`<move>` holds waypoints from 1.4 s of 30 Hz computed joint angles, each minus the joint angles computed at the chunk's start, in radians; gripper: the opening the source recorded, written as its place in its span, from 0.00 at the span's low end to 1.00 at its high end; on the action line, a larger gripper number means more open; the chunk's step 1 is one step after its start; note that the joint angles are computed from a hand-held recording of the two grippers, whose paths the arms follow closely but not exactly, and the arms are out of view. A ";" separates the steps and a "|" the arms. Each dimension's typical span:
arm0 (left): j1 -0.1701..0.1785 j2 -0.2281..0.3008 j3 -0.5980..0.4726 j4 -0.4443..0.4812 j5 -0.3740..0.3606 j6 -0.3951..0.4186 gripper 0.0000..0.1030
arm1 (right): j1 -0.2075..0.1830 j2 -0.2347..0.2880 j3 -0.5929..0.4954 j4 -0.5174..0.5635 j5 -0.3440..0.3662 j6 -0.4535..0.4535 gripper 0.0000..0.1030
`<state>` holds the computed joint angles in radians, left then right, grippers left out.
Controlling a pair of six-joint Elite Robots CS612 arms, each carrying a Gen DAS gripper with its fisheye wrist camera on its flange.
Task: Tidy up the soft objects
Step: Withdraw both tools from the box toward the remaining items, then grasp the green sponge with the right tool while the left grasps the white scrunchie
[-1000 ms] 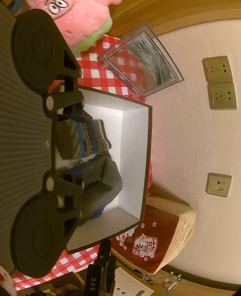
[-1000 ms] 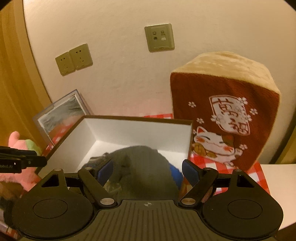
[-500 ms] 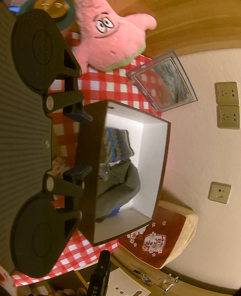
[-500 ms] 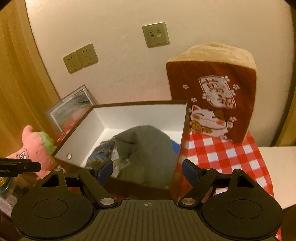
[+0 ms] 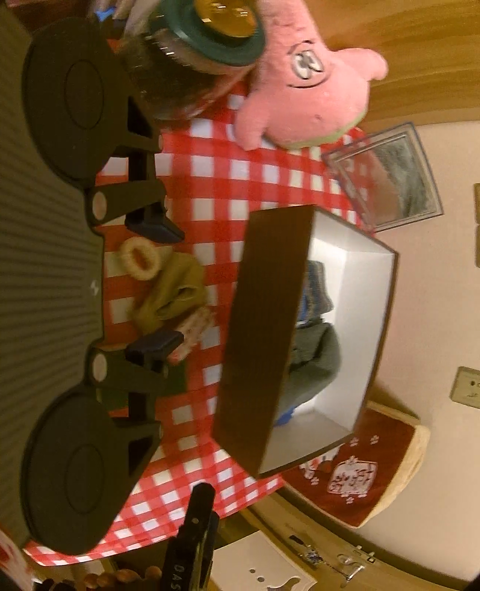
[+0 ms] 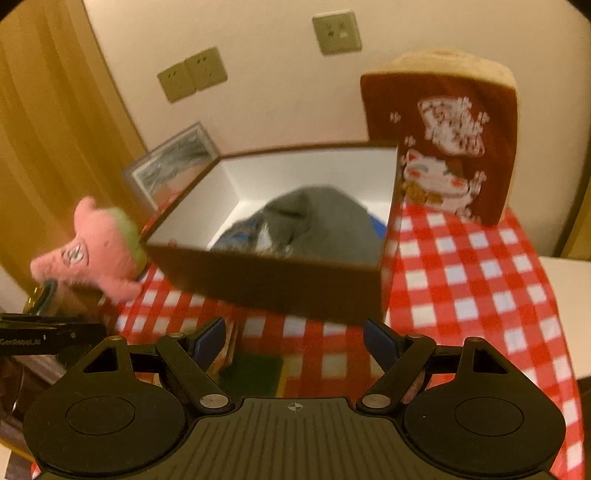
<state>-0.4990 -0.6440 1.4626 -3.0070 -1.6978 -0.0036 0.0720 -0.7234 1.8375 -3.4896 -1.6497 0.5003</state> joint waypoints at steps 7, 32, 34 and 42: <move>-0.002 -0.014 0.045 0.010 0.001 -0.009 0.48 | 0.023 0.002 0.015 0.044 0.026 0.012 0.79; -0.004 -0.013 0.094 0.064 0.020 -0.010 0.48 | 0.074 0.046 -0.053 0.198 0.078 -0.013 0.79; -0.004 -0.011 0.093 0.065 0.026 -0.005 0.48 | 0.077 0.051 -0.065 0.214 0.072 -0.016 0.79; 0.002 0.003 0.073 0.080 0.037 -0.001 0.48 | 0.090 0.083 -0.124 0.280 0.058 -0.037 0.79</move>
<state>-0.4975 -0.6409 1.5361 -2.9271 -1.6612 -0.0041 0.1622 -0.6400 1.7135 -3.2100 -1.5921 0.4637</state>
